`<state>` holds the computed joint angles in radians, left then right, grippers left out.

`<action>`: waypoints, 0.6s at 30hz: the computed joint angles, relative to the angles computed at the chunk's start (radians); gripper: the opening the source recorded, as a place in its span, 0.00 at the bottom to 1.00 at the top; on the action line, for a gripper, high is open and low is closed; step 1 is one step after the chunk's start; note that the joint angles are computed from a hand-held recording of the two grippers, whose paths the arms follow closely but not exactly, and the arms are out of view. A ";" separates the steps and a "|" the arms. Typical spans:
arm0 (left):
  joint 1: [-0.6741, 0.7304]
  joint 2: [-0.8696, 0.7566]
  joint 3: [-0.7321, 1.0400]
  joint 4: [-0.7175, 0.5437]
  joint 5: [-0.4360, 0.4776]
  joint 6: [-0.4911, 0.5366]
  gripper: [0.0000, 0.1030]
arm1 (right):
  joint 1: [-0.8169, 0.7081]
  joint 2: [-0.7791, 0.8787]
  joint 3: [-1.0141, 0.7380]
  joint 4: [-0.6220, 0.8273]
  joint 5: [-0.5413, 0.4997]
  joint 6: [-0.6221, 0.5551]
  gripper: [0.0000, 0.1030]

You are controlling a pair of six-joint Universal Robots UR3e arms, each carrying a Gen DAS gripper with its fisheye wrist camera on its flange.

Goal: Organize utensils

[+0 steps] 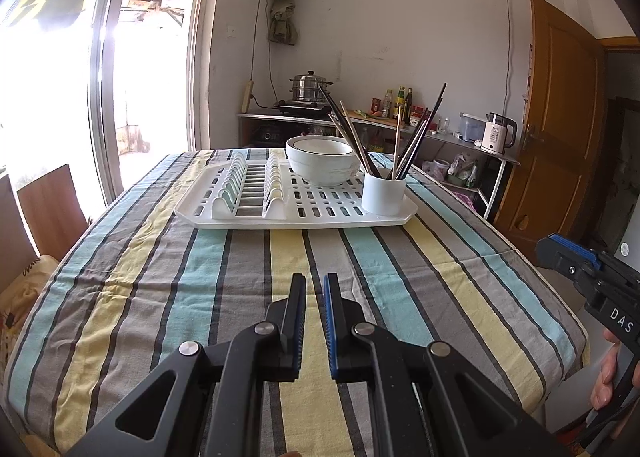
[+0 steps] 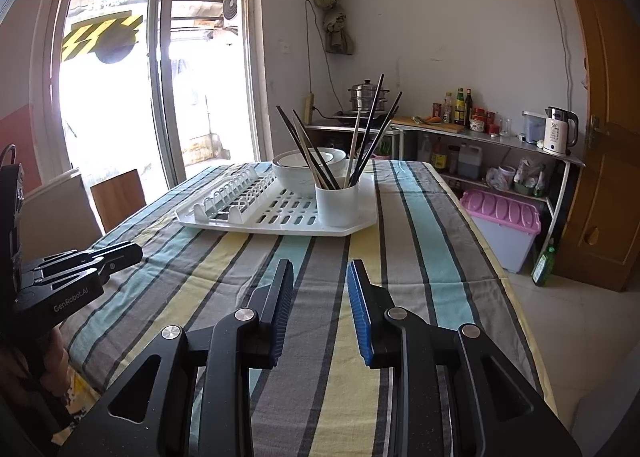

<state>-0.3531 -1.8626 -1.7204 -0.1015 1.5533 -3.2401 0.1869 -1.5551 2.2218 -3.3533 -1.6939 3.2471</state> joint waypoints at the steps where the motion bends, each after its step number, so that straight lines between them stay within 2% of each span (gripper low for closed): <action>1: 0.000 0.002 -0.006 0.000 0.000 0.000 0.08 | 0.003 0.001 0.001 -0.001 -0.004 0.000 0.28; 18: -0.021 -0.020 -0.008 0.007 0.032 0.020 0.08 | 0.014 0.022 -0.013 0.009 -0.004 -0.007 0.28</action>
